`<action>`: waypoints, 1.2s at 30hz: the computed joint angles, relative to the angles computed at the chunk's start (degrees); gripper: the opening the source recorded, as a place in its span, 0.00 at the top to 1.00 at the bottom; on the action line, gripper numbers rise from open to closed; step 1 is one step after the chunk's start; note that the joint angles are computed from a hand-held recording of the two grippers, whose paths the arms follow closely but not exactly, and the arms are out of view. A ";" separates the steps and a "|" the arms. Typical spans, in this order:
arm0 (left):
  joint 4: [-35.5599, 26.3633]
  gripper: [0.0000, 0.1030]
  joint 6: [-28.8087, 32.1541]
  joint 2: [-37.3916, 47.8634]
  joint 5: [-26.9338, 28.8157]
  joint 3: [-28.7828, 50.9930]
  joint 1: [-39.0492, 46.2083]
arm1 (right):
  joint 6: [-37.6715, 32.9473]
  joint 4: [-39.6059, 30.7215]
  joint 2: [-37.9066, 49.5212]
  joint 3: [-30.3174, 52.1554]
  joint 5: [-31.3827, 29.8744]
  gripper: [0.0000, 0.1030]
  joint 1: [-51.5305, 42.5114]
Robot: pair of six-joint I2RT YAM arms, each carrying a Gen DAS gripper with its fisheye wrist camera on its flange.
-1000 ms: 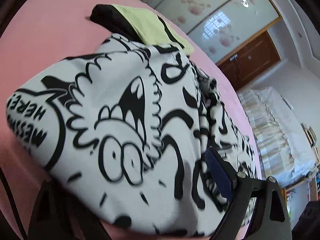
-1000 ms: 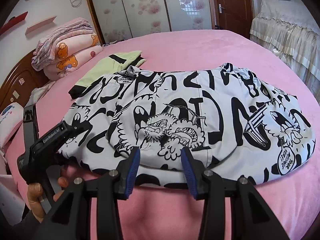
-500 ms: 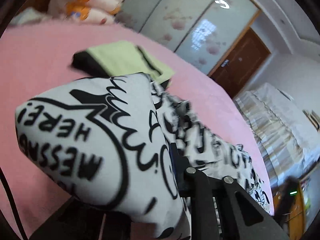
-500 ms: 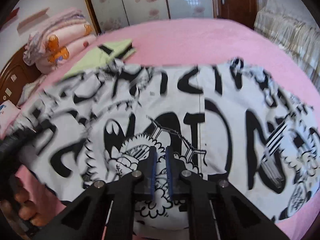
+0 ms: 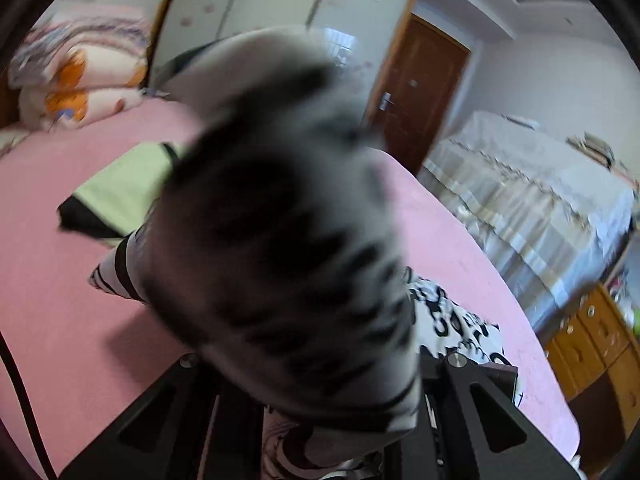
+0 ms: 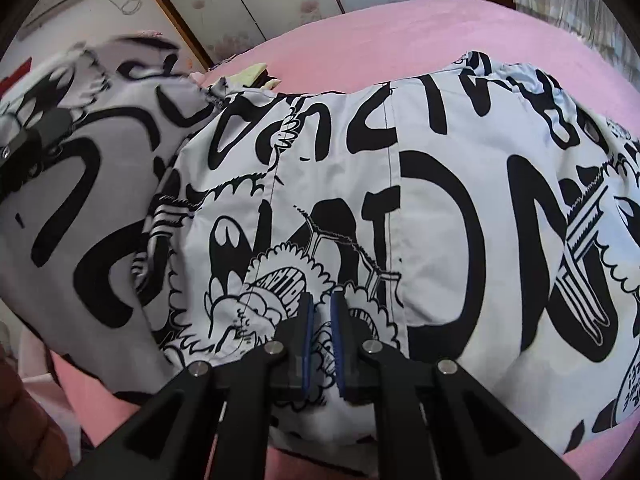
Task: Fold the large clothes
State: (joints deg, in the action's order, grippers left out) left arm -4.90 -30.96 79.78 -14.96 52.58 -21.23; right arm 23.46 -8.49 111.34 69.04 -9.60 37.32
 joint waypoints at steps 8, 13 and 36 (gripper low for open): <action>-5.59 0.86 4.37 19.17 -7.12 20.63 -13.13 | 1.25 3.58 -23.51 -20.81 -0.49 0.92 -14.31; -13.62 0.84 7.09 36.52 -6.25 38.38 -19.00 | -1.77 0.26 -35.00 -28.07 -1.21 0.92 -29.16; -30.90 0.44 7.73 52.84 -1.69 59.94 -21.91 | -6.41 1.14 -33.06 -29.71 -8.20 0.92 -40.72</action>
State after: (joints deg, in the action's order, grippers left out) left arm -35.80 -23.23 132.62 -16.65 112.52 -43.14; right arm 17.04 -7.34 78.28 39.33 -17.81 -3.40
